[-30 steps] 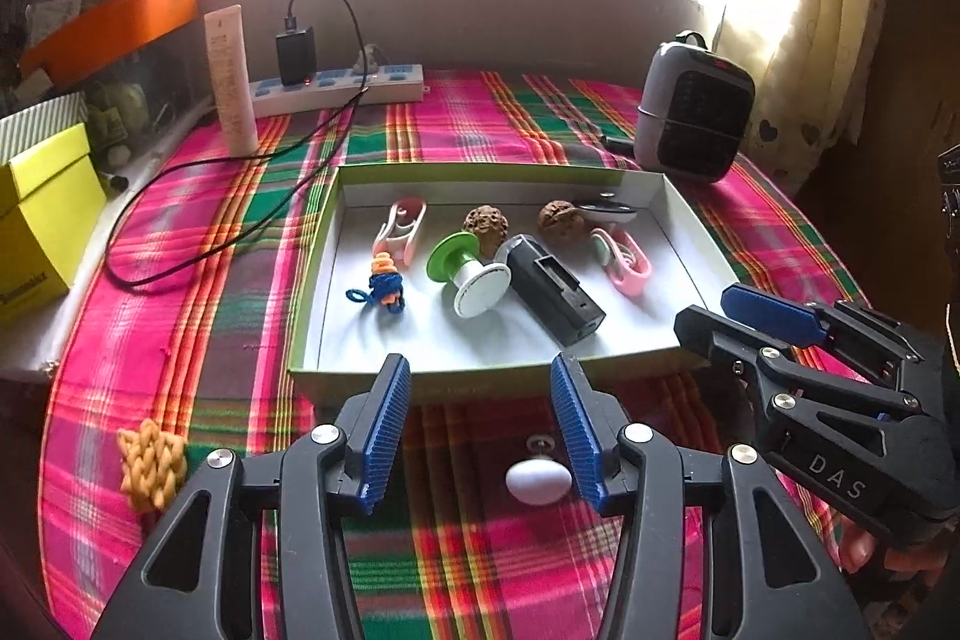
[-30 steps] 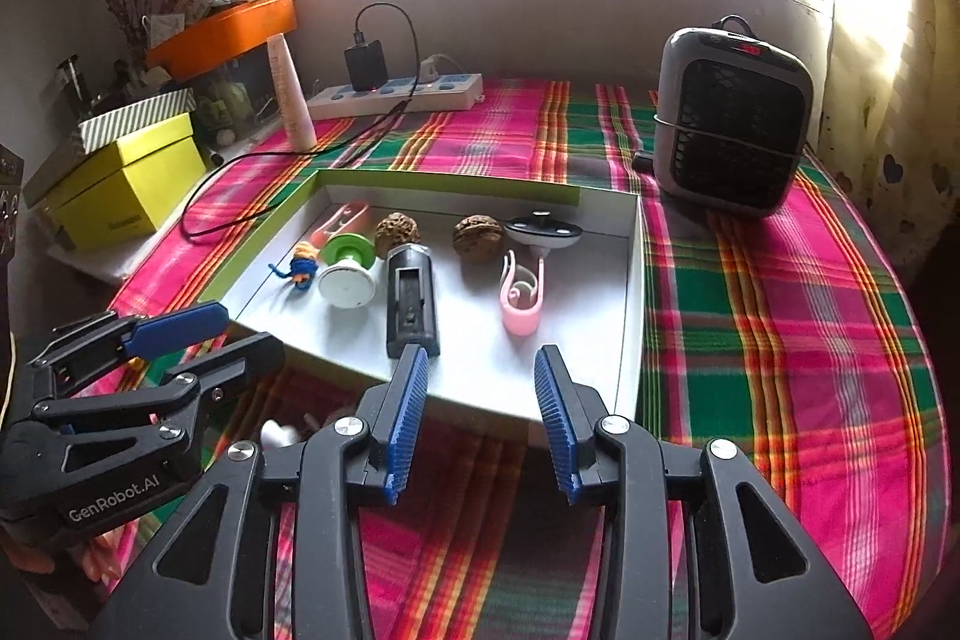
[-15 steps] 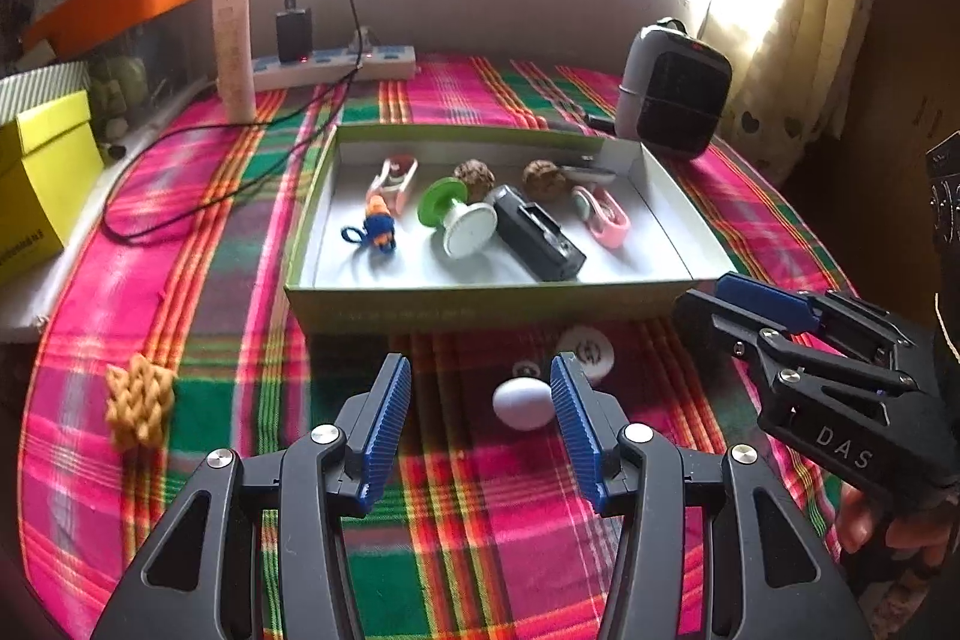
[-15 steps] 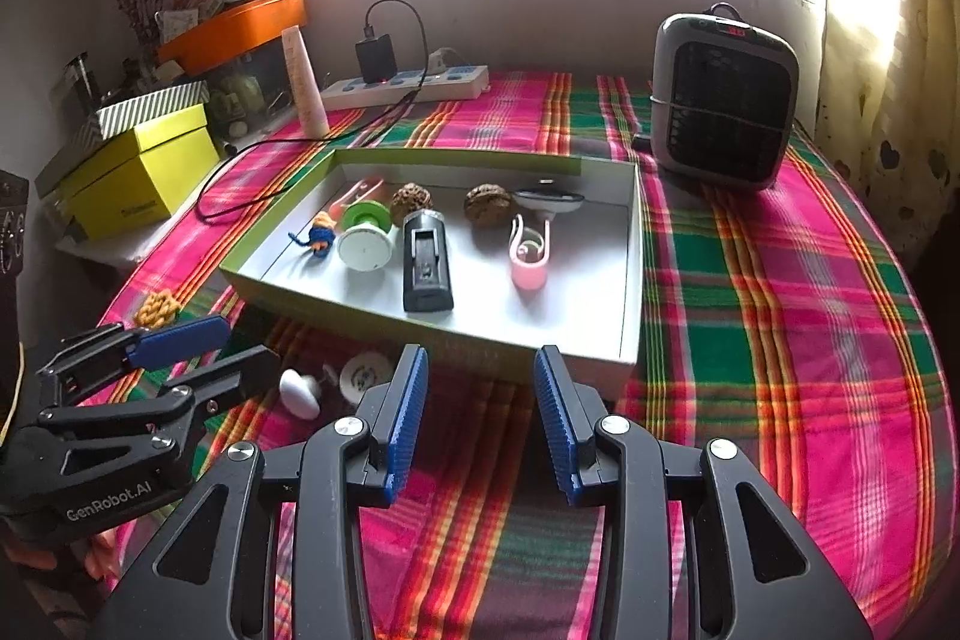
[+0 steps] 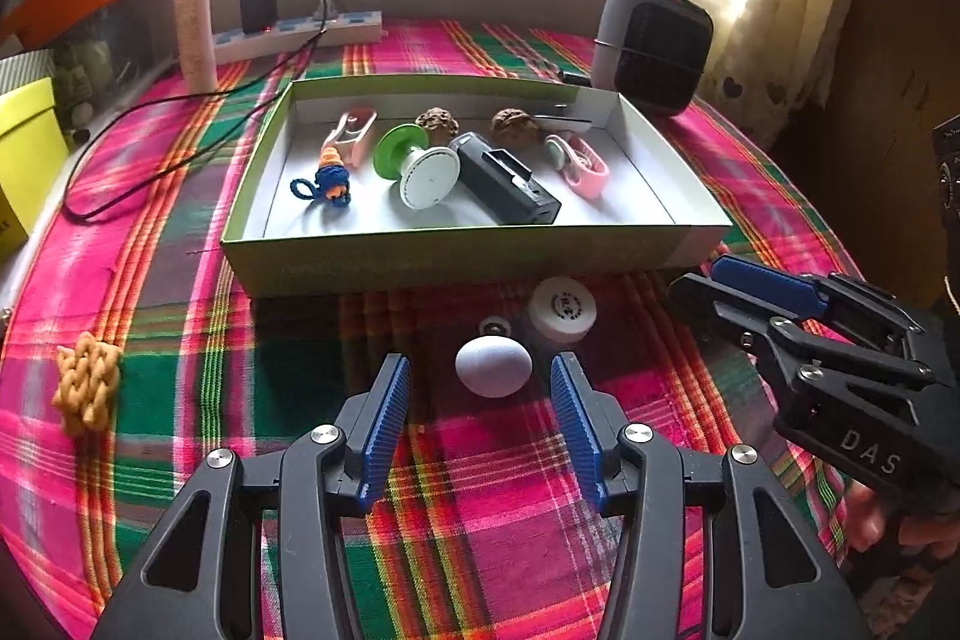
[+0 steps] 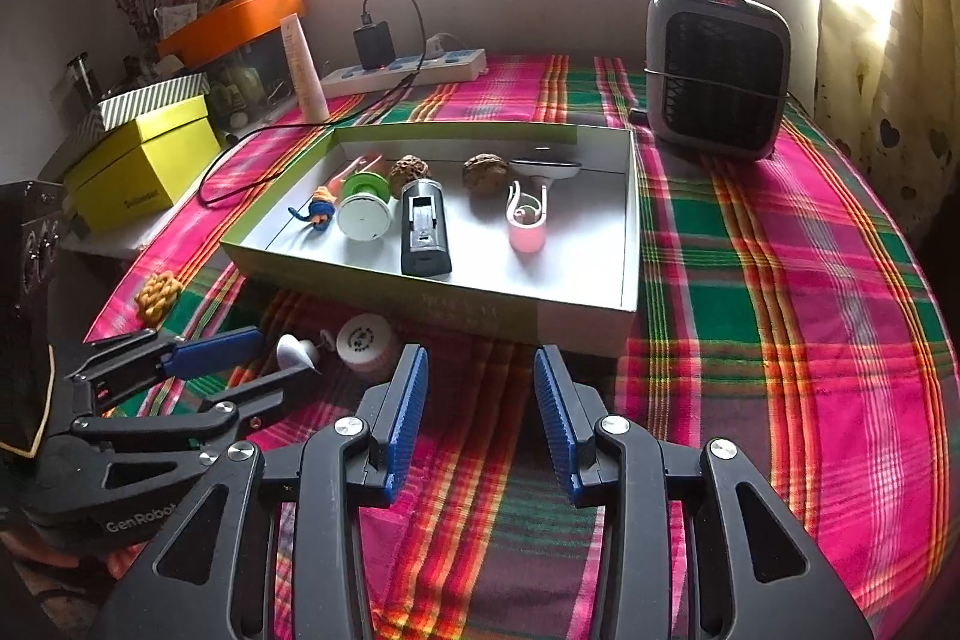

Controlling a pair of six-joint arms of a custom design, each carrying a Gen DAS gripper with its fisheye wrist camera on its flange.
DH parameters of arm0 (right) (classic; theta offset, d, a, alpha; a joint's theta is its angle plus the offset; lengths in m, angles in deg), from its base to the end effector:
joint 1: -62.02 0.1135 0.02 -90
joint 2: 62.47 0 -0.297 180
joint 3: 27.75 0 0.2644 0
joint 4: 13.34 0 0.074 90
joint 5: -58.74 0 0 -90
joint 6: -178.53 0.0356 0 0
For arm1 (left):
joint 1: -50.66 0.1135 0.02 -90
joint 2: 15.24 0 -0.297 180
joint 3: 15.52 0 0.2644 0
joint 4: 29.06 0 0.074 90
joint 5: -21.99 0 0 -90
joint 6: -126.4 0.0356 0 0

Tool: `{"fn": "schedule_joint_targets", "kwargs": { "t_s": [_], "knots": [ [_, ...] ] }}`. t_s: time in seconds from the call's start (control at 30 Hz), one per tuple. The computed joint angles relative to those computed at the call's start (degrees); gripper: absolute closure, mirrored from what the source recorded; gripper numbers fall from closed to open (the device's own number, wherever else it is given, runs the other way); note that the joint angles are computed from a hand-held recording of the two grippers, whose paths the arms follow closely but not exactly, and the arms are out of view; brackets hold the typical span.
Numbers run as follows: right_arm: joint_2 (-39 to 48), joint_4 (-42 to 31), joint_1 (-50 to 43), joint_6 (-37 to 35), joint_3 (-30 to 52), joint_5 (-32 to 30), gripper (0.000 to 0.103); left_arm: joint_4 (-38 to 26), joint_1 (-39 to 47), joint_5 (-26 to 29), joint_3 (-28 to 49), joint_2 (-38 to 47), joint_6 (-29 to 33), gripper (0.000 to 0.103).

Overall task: Organize objects
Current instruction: 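Grasp the white egg-shaped ball with the left gripper, then grasp the white round disc with the right gripper while the left gripper holds the egg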

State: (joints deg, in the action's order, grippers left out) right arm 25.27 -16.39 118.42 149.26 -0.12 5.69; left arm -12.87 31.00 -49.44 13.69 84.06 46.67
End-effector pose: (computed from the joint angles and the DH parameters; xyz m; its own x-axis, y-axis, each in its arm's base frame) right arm 0.1209 0.1433 0.0896 -0.6911 0.2196 -0.6886 0.1787 0.9751 0.1316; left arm 0.2048 -0.0852 0.0709 -0.6603 0.4154 -0.6256 0.6233 0.7678 -0.1481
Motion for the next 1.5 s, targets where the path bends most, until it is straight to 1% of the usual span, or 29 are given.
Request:
{"fn": "schedule_joint_targets", "kwargs": {
  "t_s": [0.33, 0.57, 0.63, 0.7, 0.77, 0.93, 1.0, 1.27, 1.5],
  "knots": [
    [1.1, 0.8, 0.0, -0.4, 0.4, -0.5, 0.064, 1.2, -0.4, -1.3, 1.1, 2.1, -0.3, 0.055],
    [1.6, 0.7, -0.2, -0.3, 0.7, -1.0, 0.064, 3.9, -1.6, -3.4, 0.7, 3.0, -0.1, 0.056],
    [1.8, 0.8, -0.4, -0.4, 0.8, -1.2, 0.064, 4.4, -1.5, -3.4, 0.5, 3.1, -0.2, 0.058],
    [1.9, 0.6, -0.4, -0.4, 1.0, -1.2, 0.064, 4.6, -0.8, -3.1, 0.5, 3.3, -0.3, 0.066],
    [2.2, 0.4, -0.3, -0.5, 1.2, -1.3, 0.064, 4.6, 0.0, -2.5, 0.7, 3.5, -0.4, 0.070],
    [3.0, 0.5, -0.3, -0.7, 1.9, -1.7, 0.064, 4.4, 1.0, -1.5, 0.8, 3.7, -0.3, 0.076],
    [3.3, 0.3, -0.3, -0.8, 2.2, -1.8, 0.064, 4.2, 1.2, -1.1, 0.8, 3.6, -0.1, 0.082],
    [4.6, 0.3, 0.2, -1.5, 3.6, -2.2, 0.064, 3.6, 3.4, 0.2, 0.6, 3.3, 0.6, 0.083],
    [5.7, 1.9, 0.4, -3.0, 4.6, -2.6, 0.064, 3.5, 5.5, 1.3, 0.1, 3.0, 1.1, 0.083]
  ]
}}
